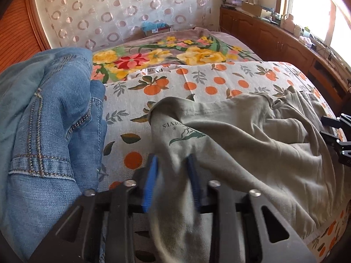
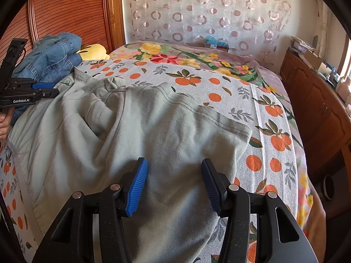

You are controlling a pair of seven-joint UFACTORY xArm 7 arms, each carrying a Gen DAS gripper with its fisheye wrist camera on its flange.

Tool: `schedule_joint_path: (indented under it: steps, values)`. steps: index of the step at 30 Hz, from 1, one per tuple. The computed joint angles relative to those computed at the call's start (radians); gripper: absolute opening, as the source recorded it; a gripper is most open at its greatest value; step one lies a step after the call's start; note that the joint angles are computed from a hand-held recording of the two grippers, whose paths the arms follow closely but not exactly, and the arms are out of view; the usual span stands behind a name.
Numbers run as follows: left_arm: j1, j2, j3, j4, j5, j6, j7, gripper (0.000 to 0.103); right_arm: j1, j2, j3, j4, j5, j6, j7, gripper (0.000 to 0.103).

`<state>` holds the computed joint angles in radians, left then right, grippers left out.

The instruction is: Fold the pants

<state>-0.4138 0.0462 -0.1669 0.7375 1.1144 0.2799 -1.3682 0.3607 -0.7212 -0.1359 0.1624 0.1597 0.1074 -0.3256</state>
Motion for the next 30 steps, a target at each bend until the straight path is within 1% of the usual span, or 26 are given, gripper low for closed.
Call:
schedule_joint_path:
  steps: [1, 2, 3, 6, 8, 10, 12, 15, 17, 19, 20, 21, 24, 27, 30]
  values:
    - [0.006, 0.005, 0.004, -0.004, -0.014, -0.026, 0.013, 0.016, -0.001, 0.001, 0.001, 0.001, -0.001, 0.000, 0.001, 0.053]
    - [0.010, 0.009, 0.007, -0.007, -0.022, -0.042, 0.022, 0.008, -0.001, 0.001, 0.001, 0.001, -0.001, 0.000, 0.001, 0.053]
    - [0.010, 0.013, 0.011, -0.007, -0.019, -0.050, 0.022, 0.007, -0.001, 0.000, 0.001, 0.001, -0.001, 0.001, 0.001, 0.053]
    - [0.002, 0.009, 0.017, -0.008, 0.030, -0.061, -0.023, 0.006, -0.001, 0.000, 0.001, 0.001, -0.002, 0.001, 0.002, 0.053]
    - [-0.004, -0.015, 0.008, -0.014, 0.049, -0.060, -0.051, 0.006, -0.001, 0.000, 0.000, 0.001, -0.002, 0.001, 0.001, 0.053]
    - [-0.008, -0.049, -0.011, -0.023, 0.062, -0.089, -0.061, 0.006, -0.001, 0.000, 0.000, 0.001, -0.002, 0.002, 0.001, 0.053]
    - [-0.018, -0.085, -0.042, -0.030, 0.029, -0.111, -0.026, 0.006, 0.000, -0.001, -0.001, 0.001, -0.002, 0.002, 0.000, 0.053]
    - [-0.022, -0.103, -0.075, -0.042, -0.071, -0.172, 0.062, 0.006, -0.001, -0.002, 0.000, 0.000, -0.002, 0.002, 0.001, 0.053]
    - [-0.031, -0.103, -0.092, -0.053, -0.178, -0.189, 0.150, 0.006, -0.001, -0.002, -0.001, 0.001, -0.002, 0.003, 0.000, 0.053]
    - [-0.035, -0.101, -0.100, -0.063, -0.267, -0.198, 0.230, 0.011, 0.000, -0.002, -0.002, 0.001, -0.002, 0.004, -0.001, 0.053]
    - [-0.034, -0.103, -0.102, -0.069, -0.301, -0.201, 0.262, 0.015, 0.000, -0.002, -0.002, 0.001, -0.001, 0.004, -0.001, 0.053]
    - [-0.029, -0.109, -0.109, -0.073, -0.311, -0.194, 0.268, 0.019, 0.000, -0.002, -0.002, 0.001, -0.001, 0.004, -0.001, 0.053]
    - [0.007, -0.134, -0.132, -0.078, -0.273, -0.171, 0.232, 0.028, 0.000, -0.003, -0.002, 0.001, -0.001, 0.005, -0.002, 0.053]
    - [0.047, -0.165, -0.142, -0.092, -0.255, -0.168, 0.214, 0.031, 0.000, -0.003, -0.002, 0.001, 0.000, 0.005, -0.002, 0.053]
    - [0.090, -0.140, -0.150, -0.068, -0.229, -0.177, 0.208, 0.031, 0.000, -0.004, -0.002, 0.001, 0.000, 0.006, -0.003, 0.053]
